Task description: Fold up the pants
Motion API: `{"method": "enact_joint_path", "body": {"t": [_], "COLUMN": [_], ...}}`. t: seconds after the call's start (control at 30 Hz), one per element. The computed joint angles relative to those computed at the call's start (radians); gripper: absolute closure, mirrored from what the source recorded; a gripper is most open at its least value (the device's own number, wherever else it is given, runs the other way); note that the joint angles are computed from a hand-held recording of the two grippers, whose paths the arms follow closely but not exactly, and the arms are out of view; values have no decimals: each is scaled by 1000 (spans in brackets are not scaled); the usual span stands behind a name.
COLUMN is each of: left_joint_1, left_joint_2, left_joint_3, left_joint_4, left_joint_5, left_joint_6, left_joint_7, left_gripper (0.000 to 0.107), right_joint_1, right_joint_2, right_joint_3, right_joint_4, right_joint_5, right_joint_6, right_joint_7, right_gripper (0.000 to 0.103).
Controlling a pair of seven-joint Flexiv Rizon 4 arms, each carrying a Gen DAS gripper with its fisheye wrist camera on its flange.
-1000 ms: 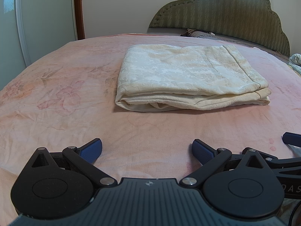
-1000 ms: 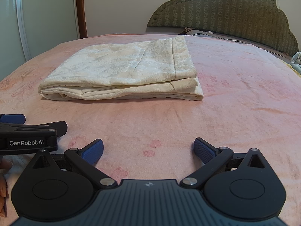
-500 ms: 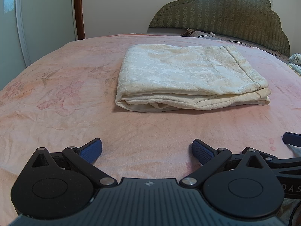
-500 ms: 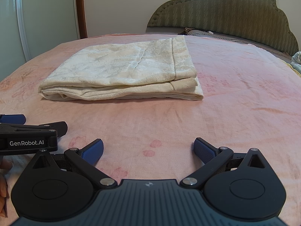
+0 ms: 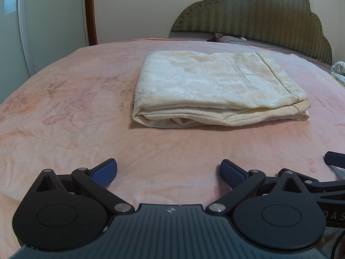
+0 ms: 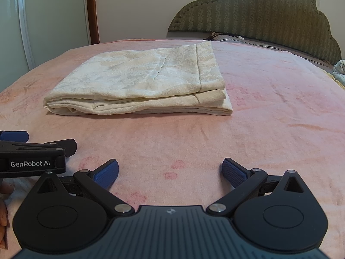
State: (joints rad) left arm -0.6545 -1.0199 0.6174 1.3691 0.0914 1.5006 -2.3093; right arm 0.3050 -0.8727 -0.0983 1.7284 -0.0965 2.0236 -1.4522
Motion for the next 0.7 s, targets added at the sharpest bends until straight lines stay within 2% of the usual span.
{"method": "enact_joint_path", "body": {"t": [0.27,0.33,0.4,0.47,0.57,0.7], "left_joint_1": [8,2,-21,-8,1,-1], "left_joint_2": [8,7,-5,2,5,4], "left_joint_3": [-10,4,49,35,23,27], "left_joint_4": [1,0,-9,-9,-8,-12], "left_joint_5": [8,12,19,38,46,63], "left_joint_6": [-4,-9,-35,-35,-31,-37], "left_joint_7": [10,7,-15,-13,-29,-48], "left_gripper": [4,4,4,4,4,4], "right_joint_1": [3,-5,-7,12,-33,14], "right_joint_2": [1,2,2,-2,-10,-16], "right_joint_3": [-1,7,4,-22,17,-37], "right_joint_4": [0,0,-4,-18,-42,-35], "right_joint_5": [7,0,-3,21,-9,10], "right_joint_6": [-2,-1,-2,-9,-36,-23], "right_joint_7": [-1,1,0,4,25,7], "right_gripper": [0,0,0,0,0,0]}}
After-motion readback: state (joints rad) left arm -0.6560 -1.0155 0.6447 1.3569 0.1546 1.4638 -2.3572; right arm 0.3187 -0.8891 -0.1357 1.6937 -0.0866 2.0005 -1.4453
